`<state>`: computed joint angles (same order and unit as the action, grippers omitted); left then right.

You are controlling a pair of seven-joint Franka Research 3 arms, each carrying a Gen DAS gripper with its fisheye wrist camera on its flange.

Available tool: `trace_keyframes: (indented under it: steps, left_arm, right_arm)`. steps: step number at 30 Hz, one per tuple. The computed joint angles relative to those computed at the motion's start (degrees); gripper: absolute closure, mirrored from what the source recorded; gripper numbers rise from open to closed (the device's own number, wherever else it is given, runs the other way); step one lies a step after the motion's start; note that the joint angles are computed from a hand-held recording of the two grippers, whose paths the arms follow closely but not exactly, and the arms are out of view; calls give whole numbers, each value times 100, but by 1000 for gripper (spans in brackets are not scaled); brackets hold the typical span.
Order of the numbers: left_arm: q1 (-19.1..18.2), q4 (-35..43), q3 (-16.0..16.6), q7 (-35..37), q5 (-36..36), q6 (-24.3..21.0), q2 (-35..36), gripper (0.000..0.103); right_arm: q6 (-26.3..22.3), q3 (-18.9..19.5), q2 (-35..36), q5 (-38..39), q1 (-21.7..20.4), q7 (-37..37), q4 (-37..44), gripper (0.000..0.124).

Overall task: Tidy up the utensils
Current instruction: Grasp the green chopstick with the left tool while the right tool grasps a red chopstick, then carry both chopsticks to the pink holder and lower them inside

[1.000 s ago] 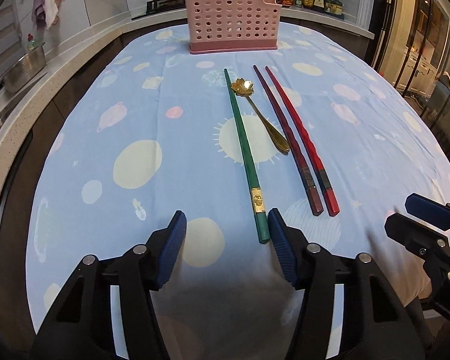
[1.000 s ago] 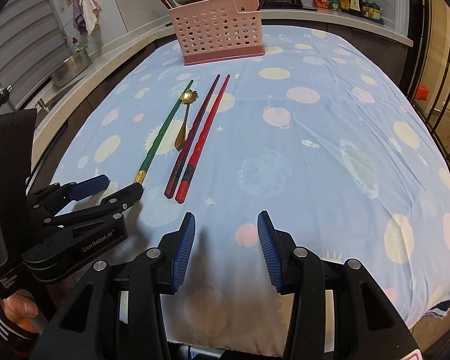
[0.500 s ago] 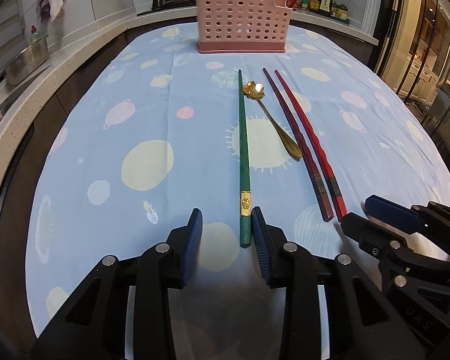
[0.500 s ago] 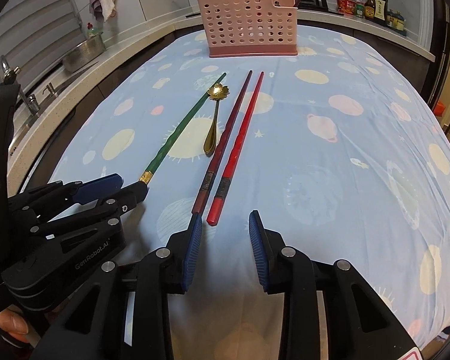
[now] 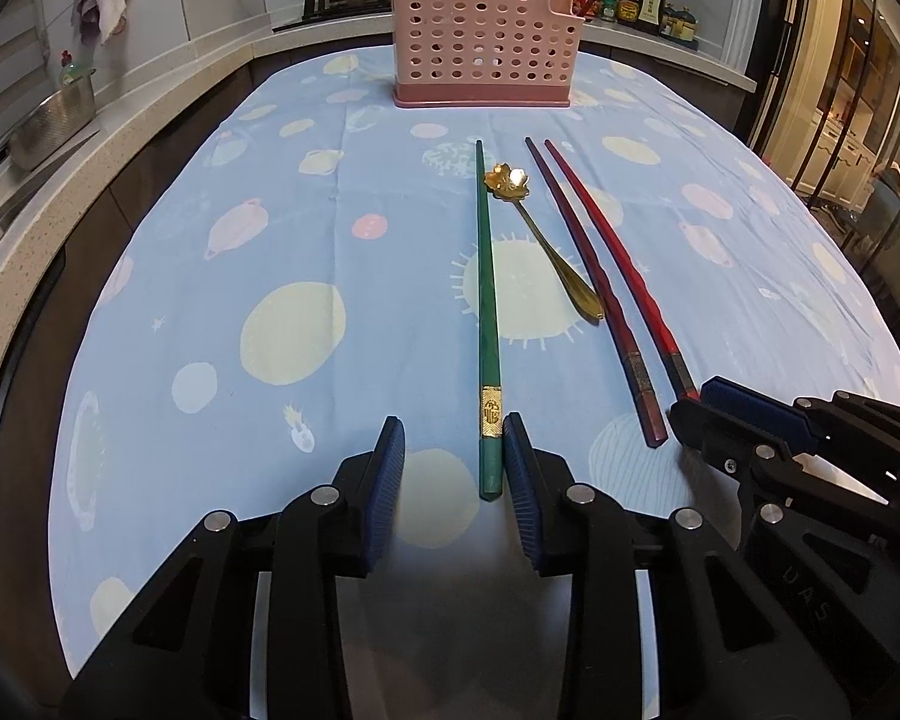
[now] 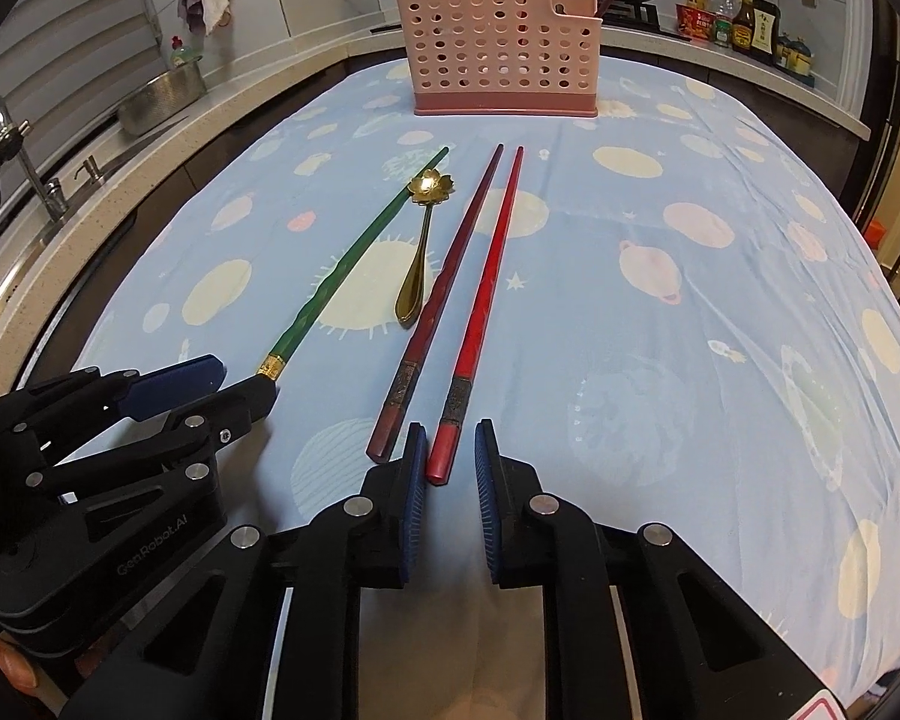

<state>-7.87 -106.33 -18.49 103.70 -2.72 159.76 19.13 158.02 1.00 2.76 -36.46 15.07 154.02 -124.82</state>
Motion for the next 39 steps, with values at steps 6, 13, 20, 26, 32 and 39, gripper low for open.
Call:
trace_keyframes:
  steps: [6, 13, 20, 26, 32, 39]
  left_arm:
    - [18, 9, -23, 26, -27, -10, 3, 73]
    - [141, 82, -143, 269, -316, -176, -2, 95]
    - [256, -7, -231, 617, -883, -306, -151, 96]
    - [256, -127, -186, 811, -1261, -281, -431, 96]
    - [208, -125, -93, 950, -1636, -256, -727, 96]
    - [102, 336, -39, 1231, -2038, -258, -786, 96]
  right_arm:
    - [18, -14, -34, -49, -20, 49, -49, 115]
    - [-36, 40, -213, -247, -67, 243, -179, 116]
    - [-71, 233, -683, -514, -293, 546, -433, 116]
    - [-98, 509, -1122, -700, -580, 789, -614, 117]
    - [-128, 728, -1491, -854, -914, 956, -640, 117]
    - [5, 871, -1644, -1123, -1333, 1027, -322, 117]
